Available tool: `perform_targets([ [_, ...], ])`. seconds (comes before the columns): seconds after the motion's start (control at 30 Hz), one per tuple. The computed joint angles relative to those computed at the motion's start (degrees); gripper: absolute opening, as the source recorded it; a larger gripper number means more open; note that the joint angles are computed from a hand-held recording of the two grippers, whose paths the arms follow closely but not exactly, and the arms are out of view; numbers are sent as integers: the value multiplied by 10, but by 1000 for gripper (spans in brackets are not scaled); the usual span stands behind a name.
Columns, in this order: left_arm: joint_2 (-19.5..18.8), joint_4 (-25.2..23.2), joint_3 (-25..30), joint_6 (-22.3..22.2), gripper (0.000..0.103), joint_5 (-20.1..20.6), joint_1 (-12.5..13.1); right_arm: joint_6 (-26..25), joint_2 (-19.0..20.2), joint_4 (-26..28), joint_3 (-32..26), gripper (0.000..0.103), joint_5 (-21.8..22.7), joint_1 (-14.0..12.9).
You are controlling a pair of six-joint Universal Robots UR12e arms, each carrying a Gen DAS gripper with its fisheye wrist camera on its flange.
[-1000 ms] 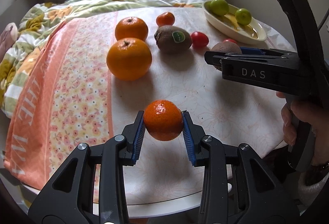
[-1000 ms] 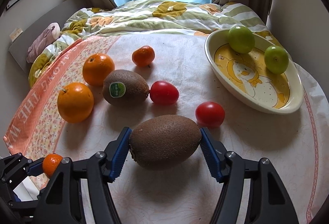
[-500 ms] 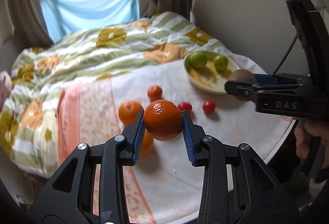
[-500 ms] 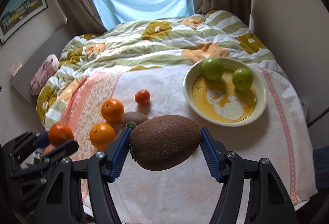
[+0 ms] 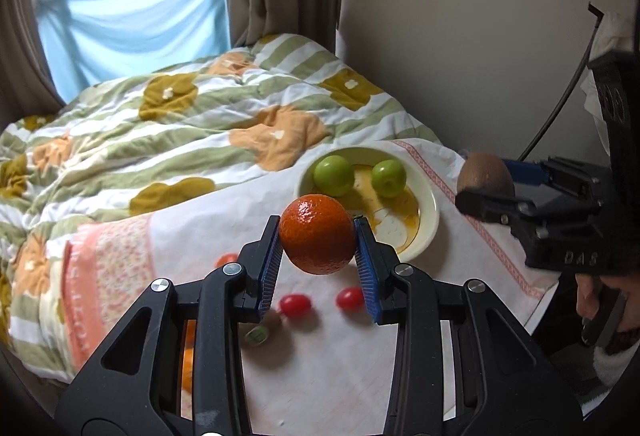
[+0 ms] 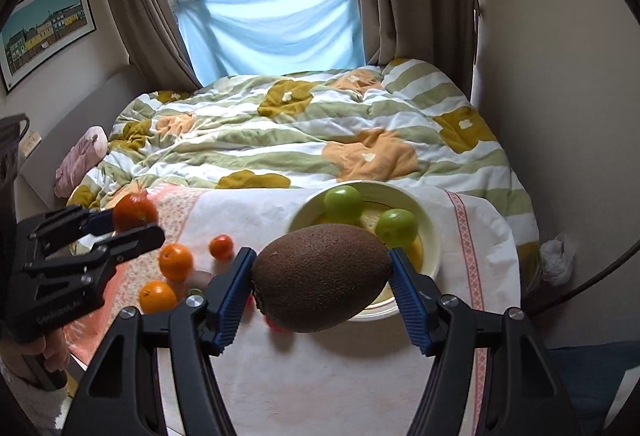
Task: Organize fruits
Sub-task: 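Carry the mandarin and kiwi in both tools over the bowl, then open both tools to release mandarin and kiwi into the bowl, withdraw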
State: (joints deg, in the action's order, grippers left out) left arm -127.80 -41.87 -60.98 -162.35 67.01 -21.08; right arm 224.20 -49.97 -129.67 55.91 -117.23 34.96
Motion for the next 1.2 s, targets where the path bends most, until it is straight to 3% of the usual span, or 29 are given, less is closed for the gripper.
perform_targets([
  [0.3, -89, -65, 118, -23, 39, 46, -35, -39, -36, -33, 89, 63, 49, -35],
  [0.53, -138, -112, 183, -22, 39, 97, -50, -73, -35, -62, 114, 63, 96, -55],
  [1.03, -169, -154, 223, 11, 40, 164, -67, -104, -24, -84, 123, 63, 143, -68],
  [1.07, -170, -155, 226, 13, 45, 170, -68, -104, -24, -84, 123, 63, 143, -68],
  [1.1, -170, -152, 226, 13, 70, 176, -69, -105, -25, -85, 124, 63, 143, -68],
  [1.17, -163, -124, 210, 4, 103, 179, -69, -106, -25, -83, 124, 63, 141, -69],
  [1.2, -155, -100, 194, 0, 103, 168, -66, -106, -26, -84, 126, 63, 141, -69],
])
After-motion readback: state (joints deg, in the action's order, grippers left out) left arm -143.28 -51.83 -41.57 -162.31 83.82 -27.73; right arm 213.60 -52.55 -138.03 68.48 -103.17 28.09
